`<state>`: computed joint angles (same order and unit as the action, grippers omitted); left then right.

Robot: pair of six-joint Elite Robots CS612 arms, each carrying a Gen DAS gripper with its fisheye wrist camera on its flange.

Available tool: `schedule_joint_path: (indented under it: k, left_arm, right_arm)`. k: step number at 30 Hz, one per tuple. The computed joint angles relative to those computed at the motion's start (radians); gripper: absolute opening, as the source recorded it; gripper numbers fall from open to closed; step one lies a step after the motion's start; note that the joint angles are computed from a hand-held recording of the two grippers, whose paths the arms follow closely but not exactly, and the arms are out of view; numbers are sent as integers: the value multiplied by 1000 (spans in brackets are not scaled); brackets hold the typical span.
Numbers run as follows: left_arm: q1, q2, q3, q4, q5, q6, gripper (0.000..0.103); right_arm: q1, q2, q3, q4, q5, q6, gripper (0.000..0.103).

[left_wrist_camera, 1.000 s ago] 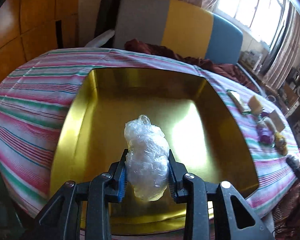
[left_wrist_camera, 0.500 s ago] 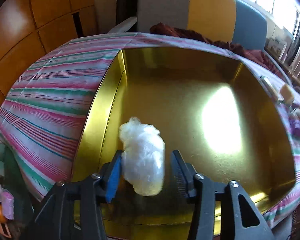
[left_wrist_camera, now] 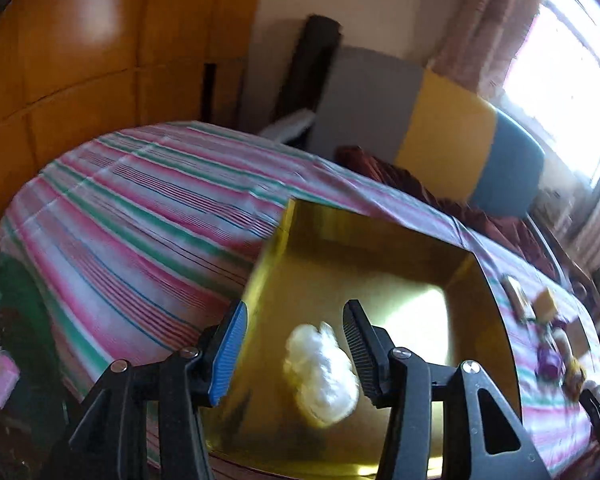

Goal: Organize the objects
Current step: 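Carry both wrapped balls into the gold tray and open both tools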

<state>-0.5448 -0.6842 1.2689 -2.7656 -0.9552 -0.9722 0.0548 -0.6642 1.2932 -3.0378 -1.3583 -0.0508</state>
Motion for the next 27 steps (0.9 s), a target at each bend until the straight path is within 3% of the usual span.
schedule_joint_path:
  k: [6,10,17,27]
  left_arm:
    - [2,-10,16,-21,26,-21,50]
    - [5,-9,11,-33,22,-12,50]
    - [3,-18,29,-65,27,-28,50]
    - [3,-21,34,-92,27,-27,50]
  right_arm:
    - [44,19,-58,41,159,-57,37]
    - [78,41,-114,142,264,-113,38]
    - [138,102,-235,320,288,-223,38]
    - [170,175,-368,525,316,-195,40]
